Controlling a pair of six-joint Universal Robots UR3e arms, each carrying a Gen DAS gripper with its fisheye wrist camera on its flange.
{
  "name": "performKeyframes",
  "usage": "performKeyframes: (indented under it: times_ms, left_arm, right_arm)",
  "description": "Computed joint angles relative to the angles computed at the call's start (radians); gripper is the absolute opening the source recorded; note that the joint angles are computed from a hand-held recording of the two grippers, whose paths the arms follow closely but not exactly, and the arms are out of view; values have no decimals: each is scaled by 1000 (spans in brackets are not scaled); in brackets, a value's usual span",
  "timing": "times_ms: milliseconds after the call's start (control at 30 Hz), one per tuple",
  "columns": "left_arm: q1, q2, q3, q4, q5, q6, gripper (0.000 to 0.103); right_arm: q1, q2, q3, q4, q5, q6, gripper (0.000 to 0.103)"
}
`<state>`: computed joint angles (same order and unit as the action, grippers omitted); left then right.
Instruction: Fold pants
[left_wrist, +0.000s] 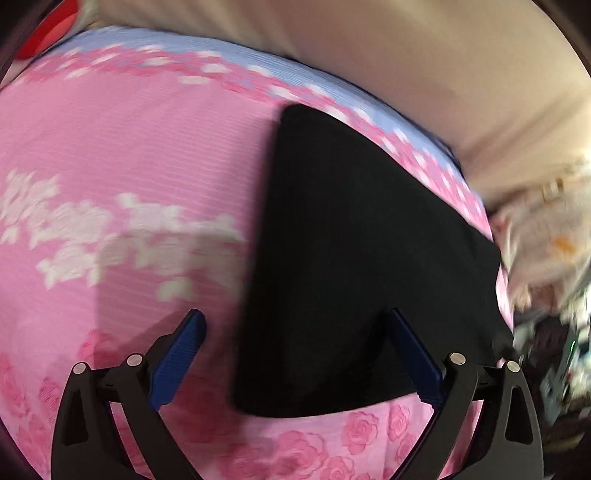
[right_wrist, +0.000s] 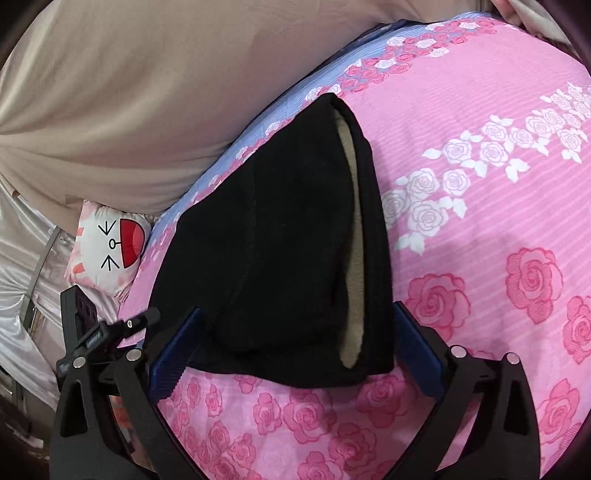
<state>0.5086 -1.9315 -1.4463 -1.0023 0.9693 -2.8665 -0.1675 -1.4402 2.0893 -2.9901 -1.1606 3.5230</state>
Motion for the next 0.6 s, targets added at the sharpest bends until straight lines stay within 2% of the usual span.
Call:
performKeyframes:
  times_ms: [67, 133, 167, 200, 233, 267, 300, 467, 567, 600]
  left_arm:
    - [-45, -20, 12, 50, 45, 7, 97]
    - [-80, -56, 51, 81, 76, -4, 95]
    - [-84, -61, 60, 80, 73, -16, 88]
    - [-84, -60, 65, 76, 67, -24, 75]
    - [-81, -44, 49, 89, 65, -41, 60]
    - [-71, -16, 26, 96, 57, -25, 50]
    - [-56, 7, 11, 84, 39, 8, 35]
    - [18, 161, -43, -110, -21, 153, 30]
    - [87, 292, -91, -304, -49, 298, 31]
    - [109, 342, -123, -350, -36, 364, 35]
  right_arm:
    - [11, 33, -28, -21, -8, 16, 97]
    - [34, 68, -76, -8, -48, 8, 91]
    - [51, 83, -100, 2, -83, 5, 85]
    - [81, 106, -139, 19, -130, 10, 69]
    - [93, 130, -165, 15, -127, 26, 60]
    - [72, 127, -149, -6, -74, 46, 50]
    - [62, 120, -137, -18, -50, 47, 46]
    - [21, -10, -38, 7, 60, -10, 42]
    - [28, -116, 27, 112, 55, -90, 42]
    - [42, -133, 42, 145, 25, -112, 45]
